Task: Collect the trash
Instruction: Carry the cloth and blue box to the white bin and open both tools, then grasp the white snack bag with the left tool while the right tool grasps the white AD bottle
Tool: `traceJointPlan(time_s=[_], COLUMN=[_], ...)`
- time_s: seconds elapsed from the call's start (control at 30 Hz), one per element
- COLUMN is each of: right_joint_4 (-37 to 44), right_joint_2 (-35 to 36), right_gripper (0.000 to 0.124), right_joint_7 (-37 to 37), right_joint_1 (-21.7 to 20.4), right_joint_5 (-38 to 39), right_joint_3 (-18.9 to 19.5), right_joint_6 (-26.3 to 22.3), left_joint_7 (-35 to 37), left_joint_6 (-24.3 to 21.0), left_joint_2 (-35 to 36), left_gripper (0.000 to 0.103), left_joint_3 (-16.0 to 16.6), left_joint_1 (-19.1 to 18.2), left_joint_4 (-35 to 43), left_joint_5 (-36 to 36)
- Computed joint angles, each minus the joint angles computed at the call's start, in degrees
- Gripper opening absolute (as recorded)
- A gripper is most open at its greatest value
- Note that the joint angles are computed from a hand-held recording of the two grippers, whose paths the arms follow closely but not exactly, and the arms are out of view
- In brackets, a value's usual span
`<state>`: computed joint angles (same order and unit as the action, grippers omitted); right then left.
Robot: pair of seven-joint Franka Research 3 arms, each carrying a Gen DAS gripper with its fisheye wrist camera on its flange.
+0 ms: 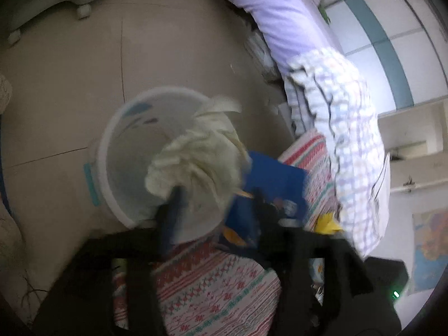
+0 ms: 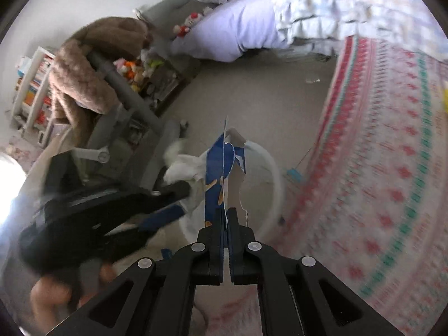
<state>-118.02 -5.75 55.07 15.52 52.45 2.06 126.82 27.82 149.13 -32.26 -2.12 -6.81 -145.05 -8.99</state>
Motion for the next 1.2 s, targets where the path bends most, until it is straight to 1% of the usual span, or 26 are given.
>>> traceJointPlan(time_s=[0.03,0.1,0.13,0.2,0.23,0.27,0.33,0.4,0.5,0.6,0.67,0.8,0.9,0.97,1.03,1.07,1.1,1.17,1.2], right_joint_4=[0.54,1.50,2.06,1.94,1.46,0.96,-0.57,-2.25,-4.05,-5.74,-6.77,-6.77,-5.54,-4.04,-3.18,-2.99,-2.31,-0.87,0.07], right_joint_2=[0.97,2.54,3.39,3.77,3.58,3.45,2.45,0.63,-2.44,-5.64,-8.21,-11.86,-12.78,-12.22,-11.30,-10.85,-9.51,-6.75,-5.23], right_gripper=[0.007,0.010,0.015,0.023,0.031,0.042,0.053,0.053,0.053,0.055,0.059,0.062,0.063,0.066,0.067,0.069,0.070,0.071,0.071], right_joint_7=[1.30,3.17,3.76,3.73,3.80,3.58,3.22,1.83,-0.20,-2.06,-3.85,-4.31,-4.27,-3.66,-3.04,-2.72,-2.07,0.54,2.68], right_joint_1=[0.41,0.96,1.20,1.31,1.28,1.27,0.97,0.32,-0.98,-2.29,-3.89,-9.22,-13.07,-16.23,-19.05,-19.96,-21.30,-23.55,-24.77], right_joint_5=[-0.99,-2.97,-3.91,-4.49,-4.70,-4.24,-3.14,-2.63,-4.36,-6.31,-6.95,-10.99,-14.57,-16.74,-18.54,-18.62,-18.01,-18.10,-19.52], right_joint_3=[0.66,1.42,1.70,1.85,1.84,1.80,1.41,0.52,-0.91,-2.29,-4.27,-8.64,-10.56,-12.14,-13.18,-13.51,-14.62,-15.41,-15.40], right_joint_6=[0.97,1.62,1.52,1.56,1.81,2.33,2.99,1.82,0.07,-0.85,-2.71,-6.55,-6.97,-5.96,-3.26,-2.26,-1.14,-0.14,-0.07], left_joint_7=[-1.57,-3.43,-4.38,-6.30,-7.03,-7.77,-8.64,-9.02,-9.30,-7.12,-4.57,0.30,4.62,7.63,10.92,11.56,12.68,14.75,15.42], left_joint_6=[0.05,-0.68,-1.84,-2.74,-2.92,-3.10,-4.17,-6.08,-8.76,-9.38,-9.73,-10.23,-10.08,-10.09,-10.50,-10.61,-11.12,-12.05,-12.57], left_joint_2=[-0.95,-2.15,-2.86,-3.74,-4.10,-4.35,-4.22,-3.34,-1.72,1.20,4.22,10.22,15.05,18.33,22.16,23.59,25.45,29.26,31.41], left_gripper=[0.073,0.073,0.073,0.073,0.073,0.073,0.073,0.073,0.073,0.073,0.073,0.073,0.074,0.074,0.074,0.074,0.074,0.074,0.074], left_joint_3=[-1.01,-2.24,-2.92,-3.29,-3.05,-2.79,-3.04,-3.99,-5.69,-6.61,-7.24,-8.81,-10.01,-10.53,-11.21,-11.76,-12.29,-13.51,-14.21], left_joint_1=[1.34,3.19,4.26,5.08,5.00,4.78,4.65,4.73,4.55,2.26,0.53,-2.50,-4.97,-6.71,-8.48,-9.10,-9.76,-11.18,-11.98], left_joint_4=[-0.41,-0.58,-0.51,-0.93,-1.27,-1.55,-1.00,0.77,3.74,7.28,10.46,16.74,21.64,24.64,28.06,29.40,31.24,35.08,37.24], left_joint_5=[1.19,3.86,5.61,7.16,7.26,7.09,7.83,9.67,12.95,14.71,15.65,17.00,17.32,16.23,14.60,14.33,14.23,14.56,15.31])
